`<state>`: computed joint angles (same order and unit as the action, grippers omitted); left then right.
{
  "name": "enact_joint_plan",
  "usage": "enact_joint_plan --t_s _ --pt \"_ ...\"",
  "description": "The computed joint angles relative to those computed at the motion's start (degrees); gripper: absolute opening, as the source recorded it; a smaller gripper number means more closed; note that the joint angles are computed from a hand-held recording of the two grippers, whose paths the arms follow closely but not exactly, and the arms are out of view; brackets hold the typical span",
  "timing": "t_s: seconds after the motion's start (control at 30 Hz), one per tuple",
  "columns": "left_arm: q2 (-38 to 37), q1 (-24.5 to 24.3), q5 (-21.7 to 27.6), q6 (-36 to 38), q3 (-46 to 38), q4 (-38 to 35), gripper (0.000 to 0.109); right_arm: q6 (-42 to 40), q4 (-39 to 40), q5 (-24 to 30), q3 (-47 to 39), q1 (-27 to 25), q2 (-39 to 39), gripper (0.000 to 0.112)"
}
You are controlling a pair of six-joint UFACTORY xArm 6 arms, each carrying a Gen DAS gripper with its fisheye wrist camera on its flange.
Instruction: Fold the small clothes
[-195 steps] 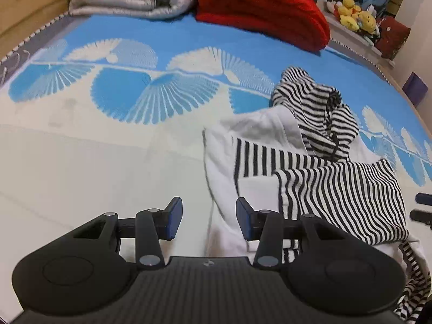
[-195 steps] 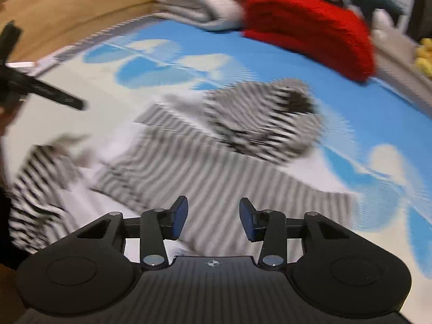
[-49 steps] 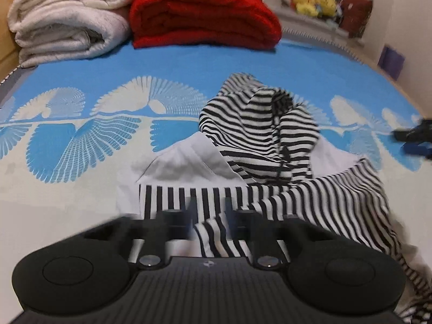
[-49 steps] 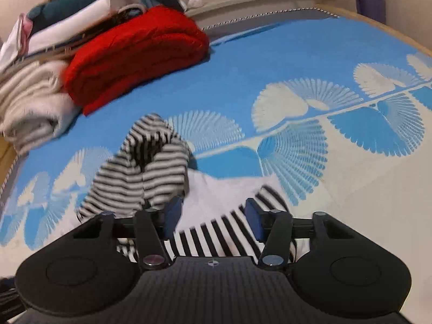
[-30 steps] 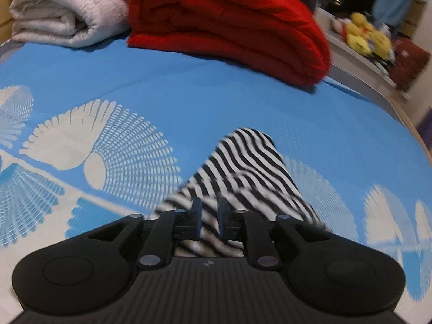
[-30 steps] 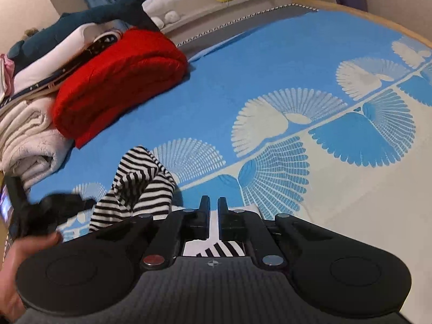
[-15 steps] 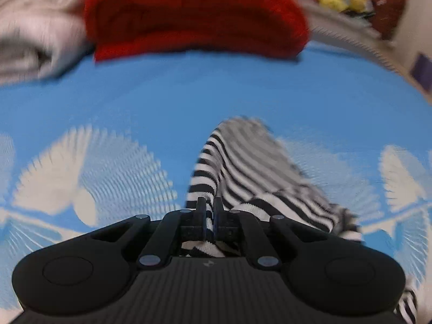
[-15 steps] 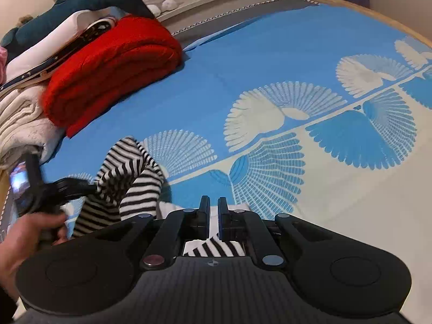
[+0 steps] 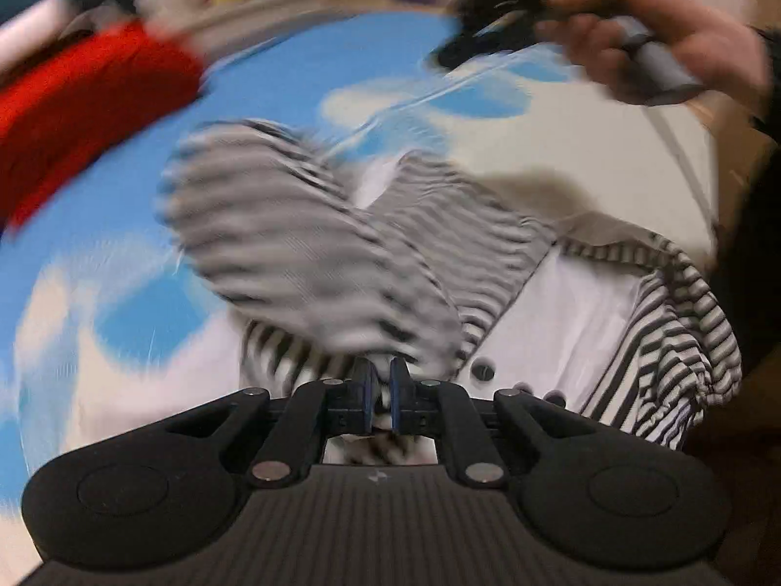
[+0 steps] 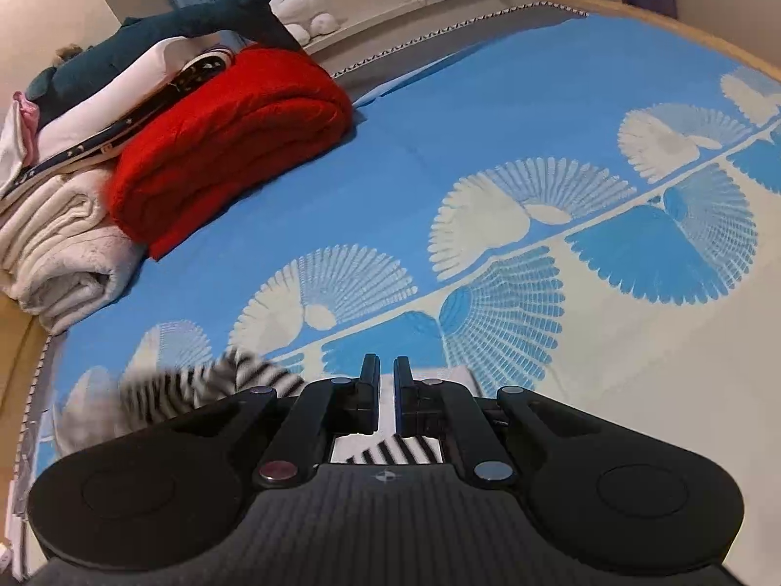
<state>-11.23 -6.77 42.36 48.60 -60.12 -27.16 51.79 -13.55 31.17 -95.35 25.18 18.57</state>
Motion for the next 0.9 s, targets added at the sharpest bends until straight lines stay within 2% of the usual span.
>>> enact_joint_plan --t_s 0.03,0.13,0.2,0.27,0.33,0.37,0.4,0.47,0.53,0.63,0.67,0.77,0.83,0.9 --pt "-0.43 0.18 -1.64 -6.00 0.95 1.44 0.018 -0.87 1.30 -0.19 0.43 0.16 -0.28 0.006" --pt "1.39 2.56 -1.44 -23.99 -0.43 1.85 0.028 -2.65 4.99 -1.08 1.52 1.03 -0.80 0.006" --pt "3.05 3.46 0.26 -34.68 -1.81 3.37 0.031 -5.23 8.16 -1.46 1.05 2.12 -0.17 0.016" --pt "5.12 4.34 1.74 -39.72 -3.27 4.52 0.032 -8.45 10.51 -1.43 -0.47 3.64 1.23 0.024" --pt "5.38 4.74 0.88 -43.28 -2.92 4.63 0.033 -13.38 14.33 -0.99 -2.75 5.26 3.26 0.029" --pt "5.79 4.46 0.16 -44.70 -3.36 3.07 0.042 -15.82 16.71 -0.64 -4.07 6.02 4.40 0.031" --pt "6.16 4.78 -0.42 -44.21 -3.74 0.31 0.057 -18.51 19.63 -0.02 -5.68 6.80 5.76 0.034" --pt "7.04 3.66 -3.42 -43.98 -4.34 -1.88 0.074 -21.31 22.94 1.43 -8.43 7.87 7.85 0.037" --pt "7.98 2.64 -6.48 -45.18 -5.57 -0.88 0.076 -23.01 24.22 3.33 -11.82 8.71 10.02 0.039" --pt "9.71 1.47 -8.26 -45.15 -7.81 -1.90 0.076 -24.00 23.87 4.86 -15.10 9.37 11.97 0.044" --pt "10.09 0.98 -9.02 -45.32 -8.07 -0.78 0.073 -23.87 23.60 5.07 -15.36 9.44 12.07 0.045" --pt "11.16 -0.04 -9.71 -44.48 -8.89 2.15 0.007 -23.94 23.44 5.42 -14.61 9.04 11.44 0.046" --pt "10.11 -0.74 -10.93 -41.70 -7.97 0.37 0.006 -23.99 23.78 4.91 -13.14 8.57 10.47 0.046" --pt "8.56 -1.72 -11.61 -31.43 -7.36 -8.21 0.006 -23.56 23.76 4.47 -11.59 8.08 9.35 0.046"
